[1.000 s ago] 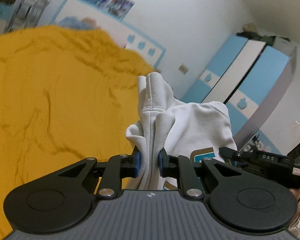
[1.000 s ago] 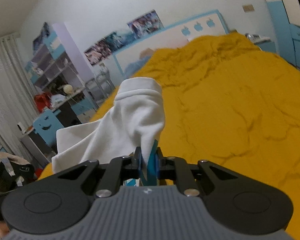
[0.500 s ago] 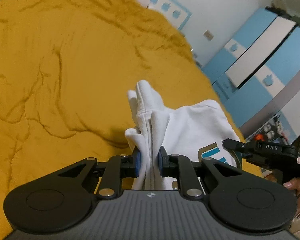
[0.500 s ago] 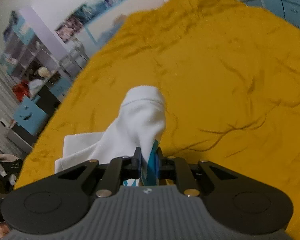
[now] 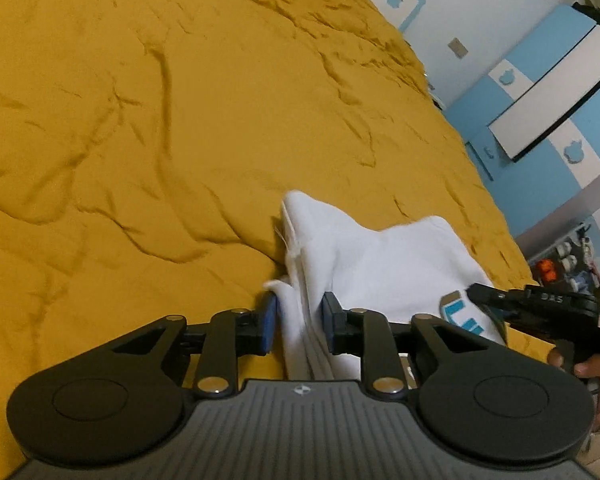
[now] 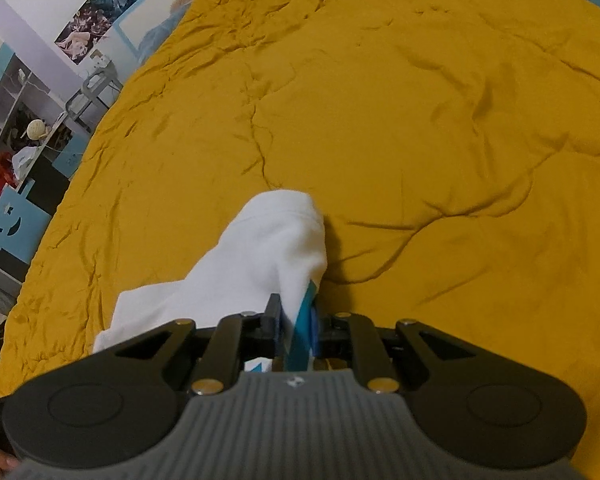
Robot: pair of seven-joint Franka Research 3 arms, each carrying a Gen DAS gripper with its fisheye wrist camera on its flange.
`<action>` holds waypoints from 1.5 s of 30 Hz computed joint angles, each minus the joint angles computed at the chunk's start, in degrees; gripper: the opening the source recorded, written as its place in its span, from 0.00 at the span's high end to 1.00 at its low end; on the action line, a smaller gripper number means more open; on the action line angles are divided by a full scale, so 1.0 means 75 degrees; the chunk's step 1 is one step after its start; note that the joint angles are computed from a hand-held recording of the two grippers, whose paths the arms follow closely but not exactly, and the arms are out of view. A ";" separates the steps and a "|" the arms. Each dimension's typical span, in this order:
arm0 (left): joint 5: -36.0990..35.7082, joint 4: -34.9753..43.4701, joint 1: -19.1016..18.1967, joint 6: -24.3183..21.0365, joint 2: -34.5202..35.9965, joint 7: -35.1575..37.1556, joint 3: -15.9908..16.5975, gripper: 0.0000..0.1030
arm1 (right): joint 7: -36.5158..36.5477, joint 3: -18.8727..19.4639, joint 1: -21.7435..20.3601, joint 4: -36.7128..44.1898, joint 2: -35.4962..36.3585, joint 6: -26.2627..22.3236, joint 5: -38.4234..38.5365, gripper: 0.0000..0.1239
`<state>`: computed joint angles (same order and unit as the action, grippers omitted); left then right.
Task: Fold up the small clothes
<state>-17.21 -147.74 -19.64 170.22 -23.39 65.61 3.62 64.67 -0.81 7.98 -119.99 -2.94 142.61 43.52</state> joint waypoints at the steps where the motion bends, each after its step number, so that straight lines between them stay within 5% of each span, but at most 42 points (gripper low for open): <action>1: 0.0131 -0.0019 0.0166 -0.0086 -0.0082 -0.0104 -0.0132 0.74 | 0.0058 0.0013 0.0007 -0.0017 -0.0037 0.0062 -0.0031 0.92; 6: 0.2239 0.0193 0.2034 -0.1280 -0.0560 -0.1856 -0.1729 0.78 | 0.0456 0.0047 0.0032 -0.0335 -0.0459 0.0725 -0.0595 0.94; 10: 0.2135 -0.0126 0.1286 -0.0808 -0.1092 -0.1711 -0.1145 0.78 | 0.0073 -0.0090 0.0102 -0.0562 -0.1042 0.0588 -0.0618 0.93; 17: 0.2301 -0.0007 0.0327 -0.1097 -0.1551 -0.1308 -0.1081 0.78 | -0.0997 -0.0126 0.0324 -0.1765 -0.2677 0.0356 -0.1340 0.91; 23: 0.1985 0.0135 -0.0260 -0.1651 -0.1067 -0.0881 -0.1090 0.78 | -0.1231 -0.0171 0.0392 -0.2749 -0.3450 0.0426 -0.1674 0.91; 29: 0.1573 -0.0310 -0.0223 -0.1618 -0.1295 -0.0830 -0.0967 0.78 | -0.0922 -0.0046 0.0190 -0.3259 -0.3507 0.0673 -0.2360 0.91; 37: 0.2225 -0.0314 0.0309 -0.2512 -0.2045 -0.1481 -0.1570 0.77 | -0.0691 -0.0027 0.0071 -0.3704 -0.4216 0.0835 -0.2764 0.90; 45: 0.2822 -0.0246 0.0045 -0.2741 -0.2595 -0.1889 -0.2007 0.77 | -0.1502 -0.0688 0.0436 -0.4390 -0.5643 0.0459 -0.2260 0.90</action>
